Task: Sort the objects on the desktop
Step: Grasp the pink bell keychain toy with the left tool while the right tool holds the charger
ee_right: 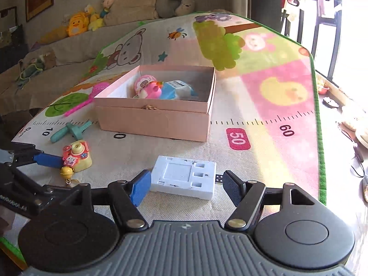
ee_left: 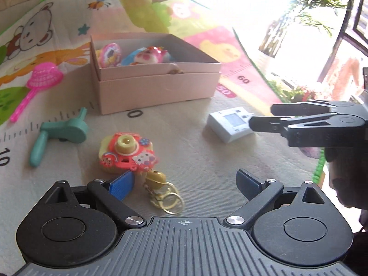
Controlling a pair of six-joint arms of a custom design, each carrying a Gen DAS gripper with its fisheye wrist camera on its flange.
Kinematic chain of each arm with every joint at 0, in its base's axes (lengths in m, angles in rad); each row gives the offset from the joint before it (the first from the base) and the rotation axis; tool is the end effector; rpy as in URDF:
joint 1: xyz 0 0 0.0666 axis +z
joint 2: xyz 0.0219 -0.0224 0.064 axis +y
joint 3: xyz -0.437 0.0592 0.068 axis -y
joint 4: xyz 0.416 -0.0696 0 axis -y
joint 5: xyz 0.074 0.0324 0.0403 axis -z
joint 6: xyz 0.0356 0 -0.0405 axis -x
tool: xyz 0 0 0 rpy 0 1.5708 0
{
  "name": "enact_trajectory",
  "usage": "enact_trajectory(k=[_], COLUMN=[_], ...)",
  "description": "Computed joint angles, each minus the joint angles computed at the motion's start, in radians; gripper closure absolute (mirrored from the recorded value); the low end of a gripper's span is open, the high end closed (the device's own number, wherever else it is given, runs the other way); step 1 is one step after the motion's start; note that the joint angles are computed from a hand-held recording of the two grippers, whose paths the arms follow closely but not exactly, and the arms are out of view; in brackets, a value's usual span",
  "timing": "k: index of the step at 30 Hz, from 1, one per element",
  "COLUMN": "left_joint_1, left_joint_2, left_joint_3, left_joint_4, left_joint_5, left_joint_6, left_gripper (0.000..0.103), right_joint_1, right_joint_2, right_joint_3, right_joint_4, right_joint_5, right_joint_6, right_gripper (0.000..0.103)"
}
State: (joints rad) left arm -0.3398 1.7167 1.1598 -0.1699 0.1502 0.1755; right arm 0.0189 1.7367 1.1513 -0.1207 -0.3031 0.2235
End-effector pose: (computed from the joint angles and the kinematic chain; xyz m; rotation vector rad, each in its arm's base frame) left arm 0.5518 -0.2012 0.2605 0.2691 2.3114 -0.4353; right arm 0.5896 0.0214 0.2503 -0.4282 2.2080 0.2351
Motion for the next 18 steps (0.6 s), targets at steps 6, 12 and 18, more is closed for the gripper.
enact_trajectory(k=[6,12,18], left_joint_1=[-0.029,-0.019,-0.023], left_joint_2=[0.008,0.071,0.055], left_joint_3=[0.021,0.109,0.09], left_joint_4=[-0.014,-0.1,-0.107], left_joint_5=[-0.272,-0.328,-0.211], left_joint_6=[-0.022,0.016,0.003], left_gripper=[0.004,0.004,0.004], right_joint_1=[-0.005,0.005,0.019], right_joint_2=[0.005,0.012,0.014], right_joint_3=[-0.011,-0.013,-0.02], right_joint_4=[0.037,0.042,0.055], right_joint_5=[0.018,0.021,0.032], right_joint_6=[-0.021,-0.037,-0.036], right_gripper=[0.025,0.02,0.014])
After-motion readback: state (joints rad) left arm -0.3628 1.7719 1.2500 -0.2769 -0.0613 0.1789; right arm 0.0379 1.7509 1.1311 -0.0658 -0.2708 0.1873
